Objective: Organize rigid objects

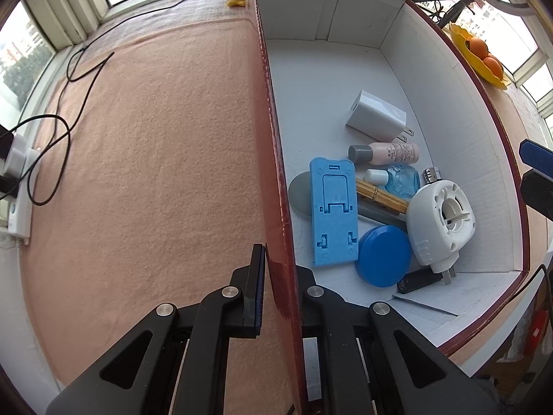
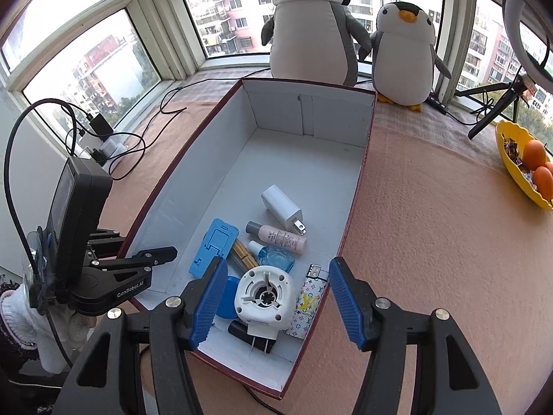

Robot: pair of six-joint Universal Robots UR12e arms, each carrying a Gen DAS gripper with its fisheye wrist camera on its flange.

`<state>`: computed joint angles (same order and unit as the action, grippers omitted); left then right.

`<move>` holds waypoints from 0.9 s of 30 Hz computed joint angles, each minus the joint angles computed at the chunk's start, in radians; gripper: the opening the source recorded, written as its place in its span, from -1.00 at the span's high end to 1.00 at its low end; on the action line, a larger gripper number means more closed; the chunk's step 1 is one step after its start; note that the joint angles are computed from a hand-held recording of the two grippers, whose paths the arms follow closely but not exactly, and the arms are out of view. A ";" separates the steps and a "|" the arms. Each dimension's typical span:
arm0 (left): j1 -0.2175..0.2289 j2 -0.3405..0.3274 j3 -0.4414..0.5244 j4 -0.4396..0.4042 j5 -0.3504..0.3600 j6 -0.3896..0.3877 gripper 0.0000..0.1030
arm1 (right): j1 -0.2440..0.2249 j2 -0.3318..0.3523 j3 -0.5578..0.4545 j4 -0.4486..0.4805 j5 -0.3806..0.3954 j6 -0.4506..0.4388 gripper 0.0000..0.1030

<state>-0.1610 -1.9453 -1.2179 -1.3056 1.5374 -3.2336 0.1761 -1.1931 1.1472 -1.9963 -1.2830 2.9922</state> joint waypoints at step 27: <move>0.007 0.008 -0.011 0.015 0.011 -0.021 0.61 | -0.014 -0.053 0.065 -0.109 -0.056 0.069 -0.36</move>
<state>-0.1538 -1.9376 -1.2289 -1.2905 1.5480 -3.2545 0.1619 -1.2461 1.2120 -2.1056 -1.3392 3.0609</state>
